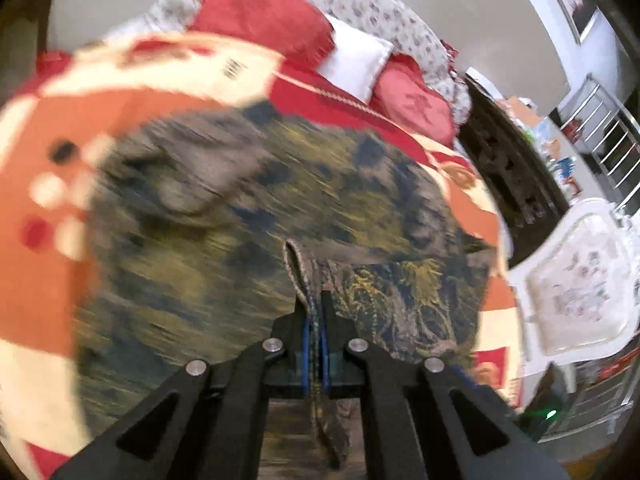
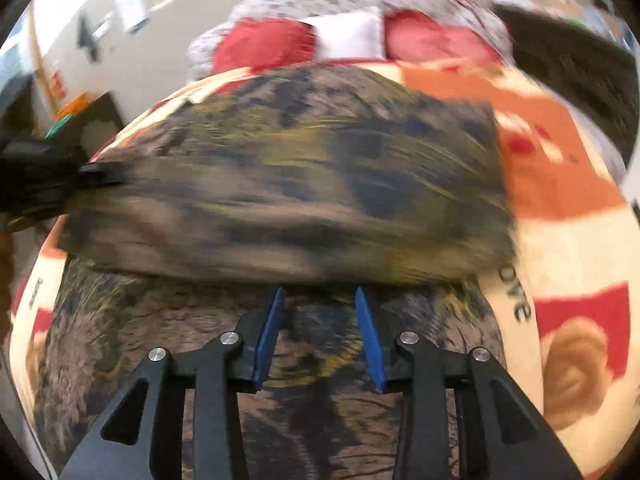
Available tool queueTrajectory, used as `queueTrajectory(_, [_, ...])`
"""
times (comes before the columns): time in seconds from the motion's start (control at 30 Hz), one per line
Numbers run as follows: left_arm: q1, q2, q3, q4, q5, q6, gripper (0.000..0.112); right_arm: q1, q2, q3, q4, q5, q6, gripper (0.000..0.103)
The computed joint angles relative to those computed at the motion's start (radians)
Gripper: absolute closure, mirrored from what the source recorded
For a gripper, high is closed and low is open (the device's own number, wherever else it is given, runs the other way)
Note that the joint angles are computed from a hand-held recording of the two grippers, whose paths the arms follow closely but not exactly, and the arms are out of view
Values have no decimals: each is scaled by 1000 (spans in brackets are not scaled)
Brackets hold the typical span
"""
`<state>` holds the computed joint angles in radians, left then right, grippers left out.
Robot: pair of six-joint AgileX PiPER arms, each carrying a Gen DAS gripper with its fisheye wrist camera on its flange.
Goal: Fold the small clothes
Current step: 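Fold the shirt side with the right gripper toward the left gripper and release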
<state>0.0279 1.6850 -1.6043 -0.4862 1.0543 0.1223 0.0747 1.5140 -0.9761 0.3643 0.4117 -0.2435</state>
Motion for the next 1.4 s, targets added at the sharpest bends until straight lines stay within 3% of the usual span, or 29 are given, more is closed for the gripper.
queueTrajectory(0.3, [159,101,-15,63,1,54,109,34,4,12,-124,-34,97,64])
queueTrajectory(0.6, [141,128,-40,146,-22,44,108,13,18,3,-38,-24,11,64])
queueTrajectory(0.77, [131,150,-47,195,-28,18,88,8,18,5,-3,-23,-19,64])
queueTrajectory(0.8, [130,122,-18,201,-59,15,85,5,18,5,12,-22,-32,64])
queueTrajectory(0.83, [121,89,17,225,-103,-1,72,-2,17,6,36,-19,-56,64])
queueTrajectory(0.97, [38,-168,281,511,-436,-268,22,-67,2,14,244,23,-233,64])
queueTrajectory(1.03, [19,-277,405,475,-569,-271,16,-131,-36,28,400,48,-343,64])
queueTrajectory(1.07, [10,-283,418,419,-576,-212,16,-153,-52,30,451,48,-378,64])
queueTrajectory(1.13, [-30,-229,379,382,-505,-156,20,-165,-52,-10,432,19,-342,64])
queueTrajectory(1.17, [-57,-199,363,423,-478,-188,41,-152,-30,-58,362,15,-275,67])
queueTrajectory(1.23, [-108,-126,329,558,-426,-318,69,-114,30,-154,258,22,-218,79])
queueTrajectory(1.33, [-104,-48,315,569,-405,-362,75,-89,158,-323,202,121,-235,83])
queueTrajectory(1.4, [-79,-44,379,557,-474,-340,83,-91,242,-425,100,213,-178,86])
